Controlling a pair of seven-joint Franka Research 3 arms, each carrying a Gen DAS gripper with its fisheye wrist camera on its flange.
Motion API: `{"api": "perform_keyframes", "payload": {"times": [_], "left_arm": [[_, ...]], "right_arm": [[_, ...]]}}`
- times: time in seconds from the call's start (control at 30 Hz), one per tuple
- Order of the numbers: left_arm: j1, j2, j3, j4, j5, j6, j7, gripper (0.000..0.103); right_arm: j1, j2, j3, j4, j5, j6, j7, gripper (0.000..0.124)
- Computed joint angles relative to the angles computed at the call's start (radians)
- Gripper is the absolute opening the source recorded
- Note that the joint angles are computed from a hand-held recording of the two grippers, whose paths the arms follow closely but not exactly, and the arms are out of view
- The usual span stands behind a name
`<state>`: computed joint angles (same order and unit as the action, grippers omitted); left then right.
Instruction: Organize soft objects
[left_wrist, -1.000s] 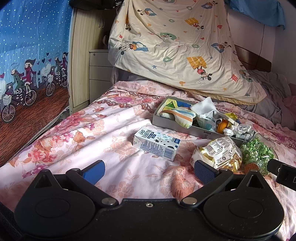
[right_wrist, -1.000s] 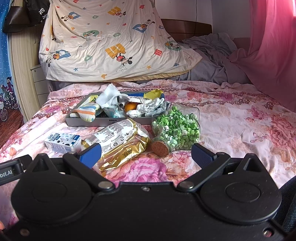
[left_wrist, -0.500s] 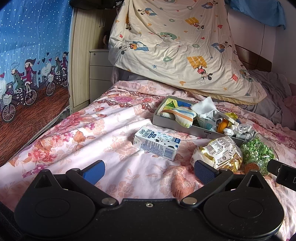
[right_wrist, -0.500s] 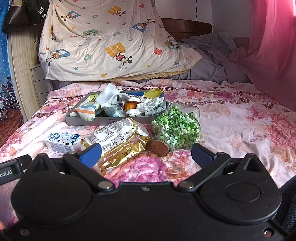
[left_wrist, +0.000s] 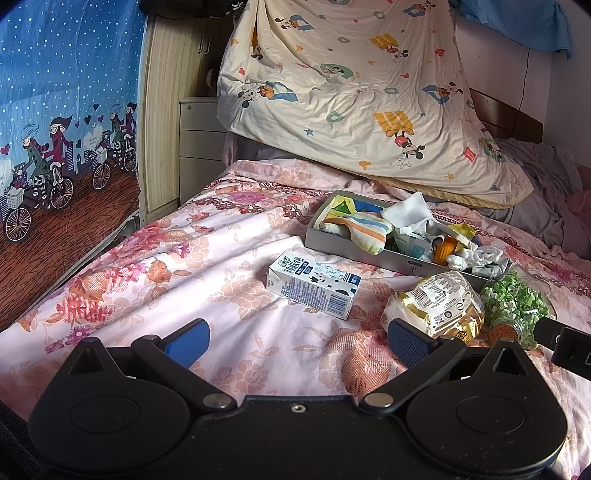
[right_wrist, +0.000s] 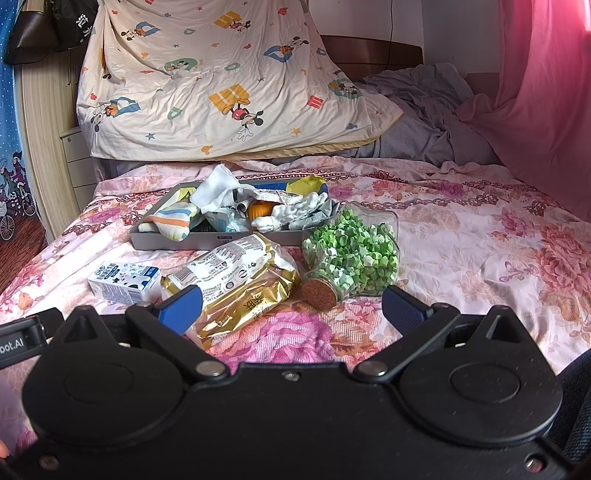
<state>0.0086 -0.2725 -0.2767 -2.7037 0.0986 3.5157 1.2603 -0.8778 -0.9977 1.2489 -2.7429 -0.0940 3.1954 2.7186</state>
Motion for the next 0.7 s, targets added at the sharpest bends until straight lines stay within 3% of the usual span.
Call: {"api": "perform_keyframes", "payload": {"times": [0.7], "left_arm": [[-0.004,-0.001,0.006,0.002,0.008,-0.004,-0.005,0.102]], "right_arm": [[0.003,0.001,-0.002,0.000,-0.004,-0.002,0.003,0.102]]}}
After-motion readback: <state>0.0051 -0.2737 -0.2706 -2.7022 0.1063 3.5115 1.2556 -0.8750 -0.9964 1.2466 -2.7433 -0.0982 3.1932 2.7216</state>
